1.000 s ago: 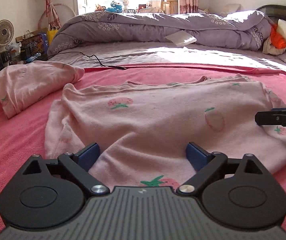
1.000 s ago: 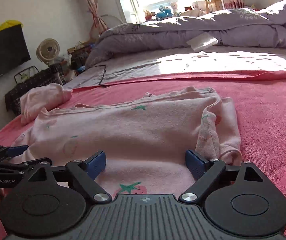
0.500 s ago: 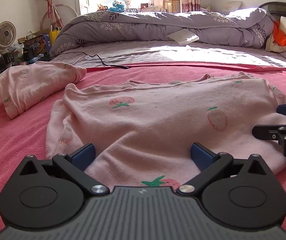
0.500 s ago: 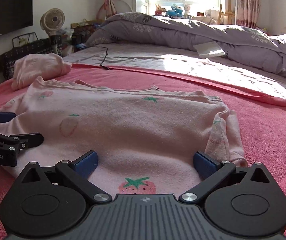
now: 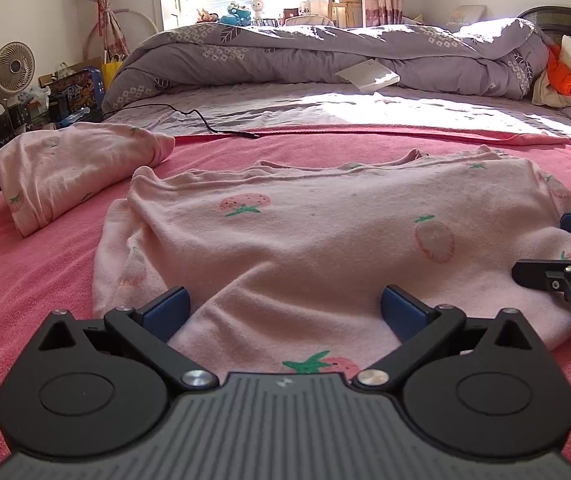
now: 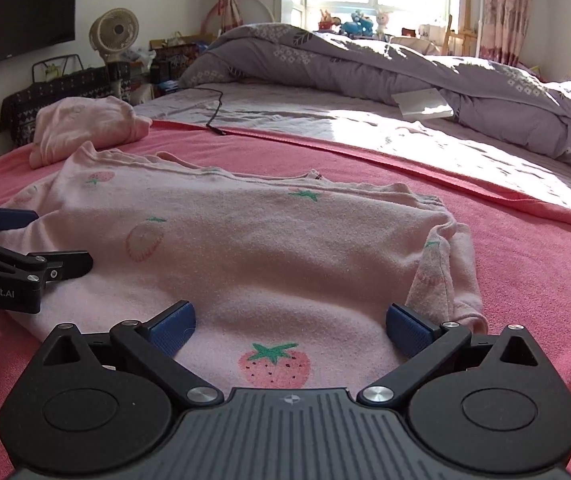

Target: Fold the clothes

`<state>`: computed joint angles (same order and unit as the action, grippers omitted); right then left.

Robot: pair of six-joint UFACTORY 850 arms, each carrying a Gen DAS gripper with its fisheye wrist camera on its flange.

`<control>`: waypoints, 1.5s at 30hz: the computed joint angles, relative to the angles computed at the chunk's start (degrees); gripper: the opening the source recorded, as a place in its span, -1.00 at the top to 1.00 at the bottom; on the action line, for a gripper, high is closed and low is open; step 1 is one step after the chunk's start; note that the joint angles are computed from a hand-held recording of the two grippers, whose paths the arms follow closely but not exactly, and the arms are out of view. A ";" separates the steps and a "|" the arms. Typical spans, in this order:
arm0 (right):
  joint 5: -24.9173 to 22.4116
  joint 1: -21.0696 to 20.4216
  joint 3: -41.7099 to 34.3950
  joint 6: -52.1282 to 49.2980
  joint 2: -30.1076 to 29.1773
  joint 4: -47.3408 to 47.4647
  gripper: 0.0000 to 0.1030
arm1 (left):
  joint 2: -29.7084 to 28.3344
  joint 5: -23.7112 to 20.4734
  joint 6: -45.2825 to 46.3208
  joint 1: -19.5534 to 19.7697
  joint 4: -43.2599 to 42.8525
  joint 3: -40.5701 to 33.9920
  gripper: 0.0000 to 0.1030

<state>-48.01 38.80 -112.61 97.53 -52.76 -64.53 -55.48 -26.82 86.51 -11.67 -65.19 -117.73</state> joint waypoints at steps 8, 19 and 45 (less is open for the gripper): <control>16.90 -3.27 20.62 -8.39 13.95 -3.69 -0.99 | -0.16 -0.74 -0.08 0.20 -0.34 -0.24 -1.00; 10.37 -1.07 32.38 2.99 22.88 -1.27 -1.00 | -0.42 -1.27 -0.39 0.36 -0.50 -0.61 -1.00; 24.21 -8.91 8.35 -25.88 5.99 3.83 -1.00 | -0.96 -2.70 -0.89 0.69 -1.40 -1.36 -1.00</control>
<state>-23.79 29.89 -104.26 71.64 -46.77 -60.71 -56.44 -29.52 85.62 -10.98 -66.59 -119.09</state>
